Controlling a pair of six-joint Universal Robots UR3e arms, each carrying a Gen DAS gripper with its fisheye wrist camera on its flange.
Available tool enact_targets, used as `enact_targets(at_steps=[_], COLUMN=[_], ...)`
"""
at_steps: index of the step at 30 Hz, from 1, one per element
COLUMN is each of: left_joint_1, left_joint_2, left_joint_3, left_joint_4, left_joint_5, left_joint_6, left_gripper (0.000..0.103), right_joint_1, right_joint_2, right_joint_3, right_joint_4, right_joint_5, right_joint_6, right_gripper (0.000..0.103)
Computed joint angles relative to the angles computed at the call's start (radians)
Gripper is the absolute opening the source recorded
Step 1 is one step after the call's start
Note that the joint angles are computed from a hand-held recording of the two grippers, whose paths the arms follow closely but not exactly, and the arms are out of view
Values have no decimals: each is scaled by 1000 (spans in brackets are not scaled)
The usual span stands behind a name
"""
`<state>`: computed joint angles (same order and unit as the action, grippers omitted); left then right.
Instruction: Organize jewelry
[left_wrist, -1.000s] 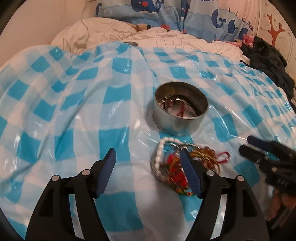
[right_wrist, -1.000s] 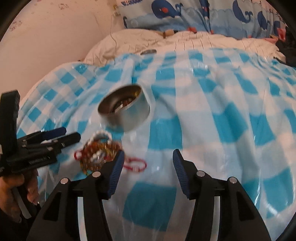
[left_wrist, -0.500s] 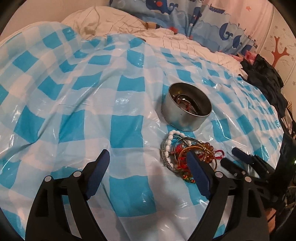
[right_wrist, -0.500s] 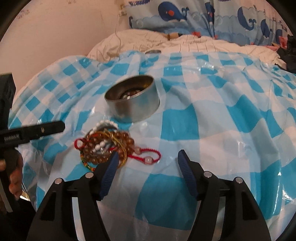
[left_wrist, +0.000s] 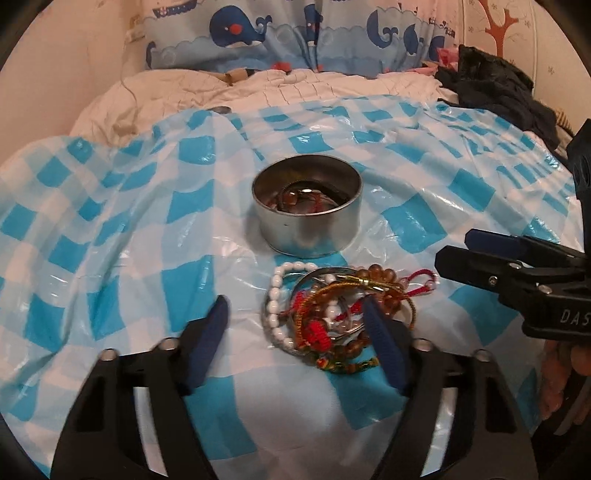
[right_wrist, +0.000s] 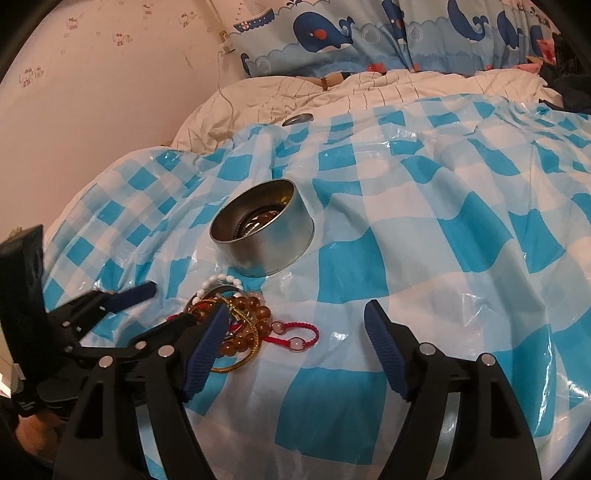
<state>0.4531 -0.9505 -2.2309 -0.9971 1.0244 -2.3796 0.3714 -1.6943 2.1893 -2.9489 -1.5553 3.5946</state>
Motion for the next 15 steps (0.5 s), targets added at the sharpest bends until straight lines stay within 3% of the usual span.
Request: enact_targets(at_steps=[6,8,9,11,15], left_joint_1=[27,9,-4,12,109], left_joint_2=[-15,-27,-40,-30,28], left_joint_3=[-3,-3,10,29,84], left_joint_4=[-4,-7,-23,-88,-288], left_joint_5=[-23,-3,13,0,-92], left_joint_6=[-6,7,13,42,144], left_gripper=[64,49,29,10,7], right_joint_1=[-15,-16,-17,-19,-24], right_joint_2=[-14,-13,-13,-14,-16], right_joint_3=[16,16,16,19,23], right_joint_4=[-8,-6,-6,-7,-8], right_joint_5=[25,27,28,29,34], right_joint_6=[14,12,13,16,16], right_gripper=[74,74,74,74,74])
